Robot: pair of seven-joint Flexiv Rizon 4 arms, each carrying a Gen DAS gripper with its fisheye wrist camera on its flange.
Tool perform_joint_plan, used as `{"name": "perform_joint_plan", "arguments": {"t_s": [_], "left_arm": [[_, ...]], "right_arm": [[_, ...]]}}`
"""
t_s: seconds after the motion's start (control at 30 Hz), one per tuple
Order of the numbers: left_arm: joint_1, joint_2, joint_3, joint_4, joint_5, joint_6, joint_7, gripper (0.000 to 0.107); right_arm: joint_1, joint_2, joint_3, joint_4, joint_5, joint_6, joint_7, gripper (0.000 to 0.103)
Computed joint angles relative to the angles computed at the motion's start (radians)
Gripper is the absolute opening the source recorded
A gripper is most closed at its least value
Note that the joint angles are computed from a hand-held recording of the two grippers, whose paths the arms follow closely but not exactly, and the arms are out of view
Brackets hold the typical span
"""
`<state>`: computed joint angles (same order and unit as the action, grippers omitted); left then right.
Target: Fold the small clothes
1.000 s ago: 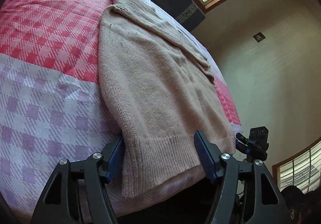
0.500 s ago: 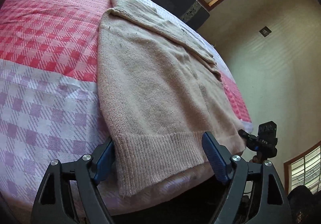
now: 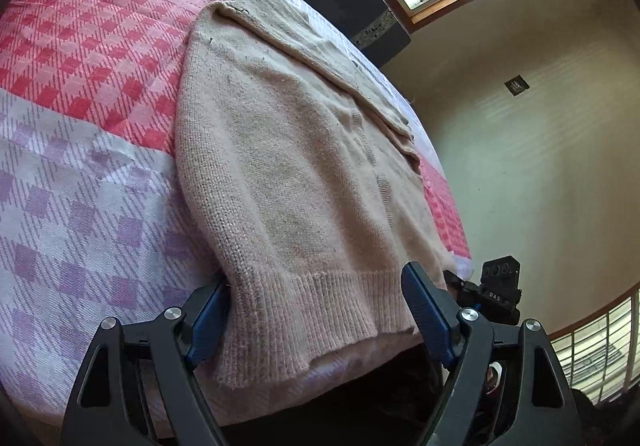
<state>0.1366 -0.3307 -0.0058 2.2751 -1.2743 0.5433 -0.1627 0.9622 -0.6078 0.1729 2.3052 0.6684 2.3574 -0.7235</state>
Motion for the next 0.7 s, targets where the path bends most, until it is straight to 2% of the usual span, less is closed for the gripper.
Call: {"name": "perform_joint_plan", "arguments": {"t_s": [0.03,0.07,0.13,0.2,0.27,0.4,0.43,0.5,0.57,0.63,0.7], "left_arm": [[-0.015,0.000,-0.003,0.007,-0.008,0.035,-0.008,0.040],[-0.043,-0.005,-0.002,0.010,0.015,0.110,-0.047,0.009],[-0.046,-0.003,-0.007,0.022,-0.020,0.140,-0.074,0.009],[-0.062,0.029,-0.006,0.044,-0.069,0.218,-0.044,0.009],[-0.032,0.041,0.013,0.037,-0.048,0.172,-0.062,0.009],[-0.012,0.037,0.027,0.036,-0.009,0.188,-0.073,0.009],[-0.009,0.023,0.026,0.034,0.002,0.191,-0.083,0.009],[0.001,0.018,0.013,0.042,-0.032,0.168,-0.061,0.009],[-0.009,0.031,0.007,0.056,-0.066,0.188,-0.017,0.010],[-0.013,0.034,0.010,0.057,-0.049,0.179,-0.005,0.011],[-0.017,0.032,0.011,0.051,-0.038,0.190,-0.008,0.018]], "right_arm": [[0.012,0.008,-0.014,-0.004,0.015,-0.023,-0.011,0.009],[0.020,0.013,-0.022,-0.008,0.025,-0.035,-0.016,0.009],[0.057,0.029,-0.049,-0.015,0.076,-0.054,-0.036,0.008],[0.057,0.031,-0.026,-0.005,0.098,0.023,-0.027,0.007],[0.047,0.048,0.003,0.017,0.110,0.078,-0.031,0.007],[0.027,0.053,0.030,0.016,0.128,0.038,-0.055,0.006],[0.011,0.039,0.039,0.012,0.115,0.019,-0.040,0.006],[-0.057,-0.028,0.097,0.021,0.030,0.100,0.050,0.006],[-0.076,-0.060,0.112,0.035,-0.023,0.163,0.091,0.006],[-0.093,-0.072,0.121,0.051,-0.075,0.203,0.122,0.012],[-0.090,-0.066,0.111,0.060,-0.093,0.200,0.128,0.014]]}}
